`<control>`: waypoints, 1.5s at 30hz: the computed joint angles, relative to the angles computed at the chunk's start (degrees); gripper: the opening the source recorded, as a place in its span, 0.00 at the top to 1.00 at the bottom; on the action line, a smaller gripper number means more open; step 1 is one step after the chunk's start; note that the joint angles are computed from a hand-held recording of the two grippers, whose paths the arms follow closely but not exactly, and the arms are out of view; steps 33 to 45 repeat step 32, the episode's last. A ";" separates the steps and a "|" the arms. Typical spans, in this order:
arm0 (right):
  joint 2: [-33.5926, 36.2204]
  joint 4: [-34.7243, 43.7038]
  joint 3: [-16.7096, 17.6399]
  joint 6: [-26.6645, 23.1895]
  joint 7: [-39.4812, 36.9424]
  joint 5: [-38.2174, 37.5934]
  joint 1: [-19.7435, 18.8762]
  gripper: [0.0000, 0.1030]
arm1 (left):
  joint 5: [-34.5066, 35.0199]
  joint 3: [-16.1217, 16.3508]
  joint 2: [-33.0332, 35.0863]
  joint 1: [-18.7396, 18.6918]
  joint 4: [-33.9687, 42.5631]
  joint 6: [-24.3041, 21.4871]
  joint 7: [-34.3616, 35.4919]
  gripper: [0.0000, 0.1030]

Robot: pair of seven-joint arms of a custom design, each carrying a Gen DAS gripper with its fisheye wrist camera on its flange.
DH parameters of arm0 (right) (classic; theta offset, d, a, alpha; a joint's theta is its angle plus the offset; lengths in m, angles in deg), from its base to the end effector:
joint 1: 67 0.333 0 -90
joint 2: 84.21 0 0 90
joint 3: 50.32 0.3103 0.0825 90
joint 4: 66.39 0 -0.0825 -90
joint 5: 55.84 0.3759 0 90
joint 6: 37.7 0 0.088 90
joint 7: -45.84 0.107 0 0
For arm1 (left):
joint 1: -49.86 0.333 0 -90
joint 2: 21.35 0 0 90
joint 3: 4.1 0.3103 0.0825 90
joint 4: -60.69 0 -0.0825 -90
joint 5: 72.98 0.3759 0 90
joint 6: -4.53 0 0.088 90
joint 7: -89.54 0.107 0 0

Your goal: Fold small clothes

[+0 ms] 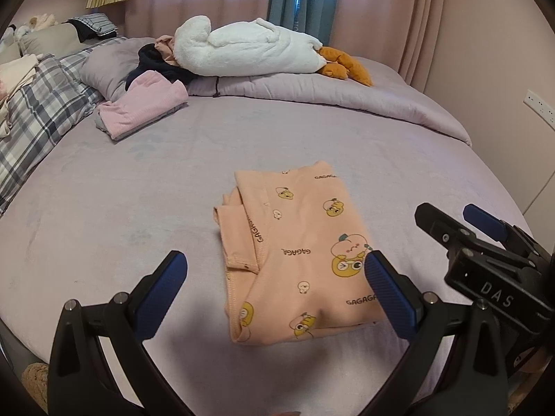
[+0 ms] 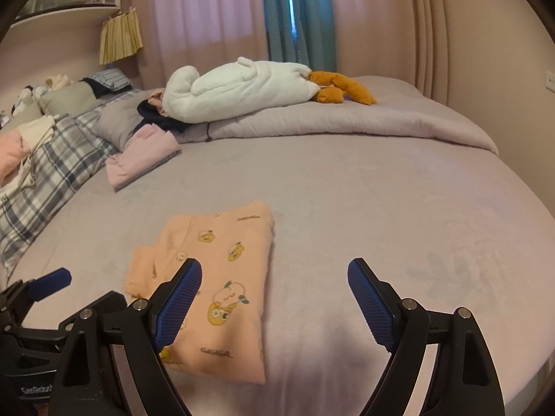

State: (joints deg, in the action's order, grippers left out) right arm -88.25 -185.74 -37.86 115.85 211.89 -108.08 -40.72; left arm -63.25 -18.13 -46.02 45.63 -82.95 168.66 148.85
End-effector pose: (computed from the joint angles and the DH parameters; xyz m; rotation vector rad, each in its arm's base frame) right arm 0.4245 0.3754 0.5204 -1.6910 1.6052 -0.6485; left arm 0.4258 -0.1600 0.5187 -1.8435 1.7495 -0.8614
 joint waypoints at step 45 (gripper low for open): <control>-1.86 -1.08 1.24 -2.90 3.15 -1.21 -1.15 0.16 | -1.12 0.86 -0.63 0.43 -0.42 -0.82 -0.75 0.01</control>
